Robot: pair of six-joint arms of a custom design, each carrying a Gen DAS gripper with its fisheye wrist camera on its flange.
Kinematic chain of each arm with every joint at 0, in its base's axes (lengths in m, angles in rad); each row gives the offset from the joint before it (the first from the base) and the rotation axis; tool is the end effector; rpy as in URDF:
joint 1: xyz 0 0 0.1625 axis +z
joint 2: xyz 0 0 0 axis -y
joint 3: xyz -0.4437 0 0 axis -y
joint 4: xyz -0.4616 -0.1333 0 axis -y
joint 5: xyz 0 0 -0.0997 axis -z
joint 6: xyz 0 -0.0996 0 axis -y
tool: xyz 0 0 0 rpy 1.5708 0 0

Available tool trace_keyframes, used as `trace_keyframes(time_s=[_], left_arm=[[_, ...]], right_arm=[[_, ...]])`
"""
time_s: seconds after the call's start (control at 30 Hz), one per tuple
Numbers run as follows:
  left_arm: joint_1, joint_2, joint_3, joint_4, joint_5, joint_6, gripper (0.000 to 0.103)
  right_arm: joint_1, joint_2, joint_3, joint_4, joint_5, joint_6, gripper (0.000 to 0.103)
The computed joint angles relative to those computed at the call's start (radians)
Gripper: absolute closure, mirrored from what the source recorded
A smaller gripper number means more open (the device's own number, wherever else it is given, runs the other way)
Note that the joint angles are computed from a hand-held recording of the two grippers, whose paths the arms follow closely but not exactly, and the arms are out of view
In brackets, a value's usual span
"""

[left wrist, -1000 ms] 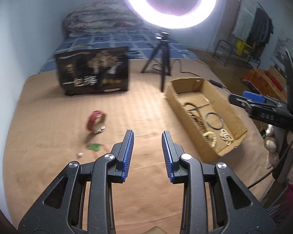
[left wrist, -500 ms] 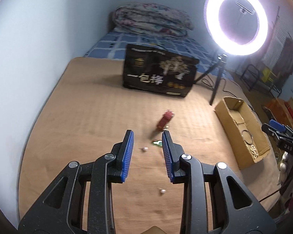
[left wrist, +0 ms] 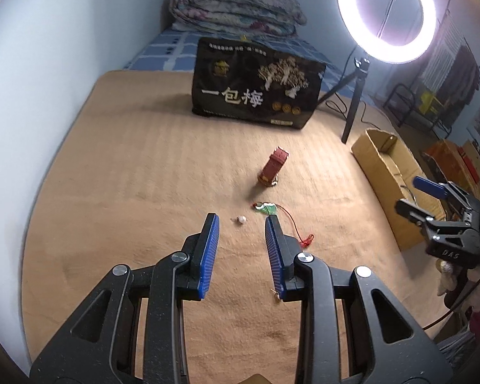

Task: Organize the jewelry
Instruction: 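Move both tools back toward the watch and earrings on the blanket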

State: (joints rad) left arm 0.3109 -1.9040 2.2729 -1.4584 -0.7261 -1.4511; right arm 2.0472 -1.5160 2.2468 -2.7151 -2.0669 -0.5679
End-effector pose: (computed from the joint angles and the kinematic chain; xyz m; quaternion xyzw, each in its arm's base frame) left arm -0.2632 -0.3028 0.3106 0.0127 0.8911 -0.3425 0.2974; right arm 0.3031 -0.4001 0.2573 0.4295 -0.8475 0.1878 0.2491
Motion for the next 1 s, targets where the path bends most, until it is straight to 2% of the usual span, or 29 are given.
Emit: trace_keyframes(time_s=[0.3,0.63,0.73,0.93,1.0], left_arm=[[0.078,-0.008,0.058,-0.159,-0.035,0.134,0.074],[0.168,0.052,0.104,-0.348,-0.047,0.31,0.074],[0.187,0.076,0.108,-0.373,-0.035,0.342,0.082],[0.217,0.102,0.121,-0.42,-0.022,0.385,0.082],[0.223,0.106,0.125,-0.437,-0.015,0.4,0.085]], right_arm=[[-0.021,0.068,-0.014,0.096,0.06,0.034,0.028],[-0.06,0.15,-0.034,0.099,0.102,0.068,0.028],[-0.064,0.173,-0.035,0.084,0.112,0.055,0.028],[-0.072,0.216,-0.046,0.084,0.134,0.051,0.028],[-0.07,0.226,-0.049,0.081,0.139,0.045,0.028]])
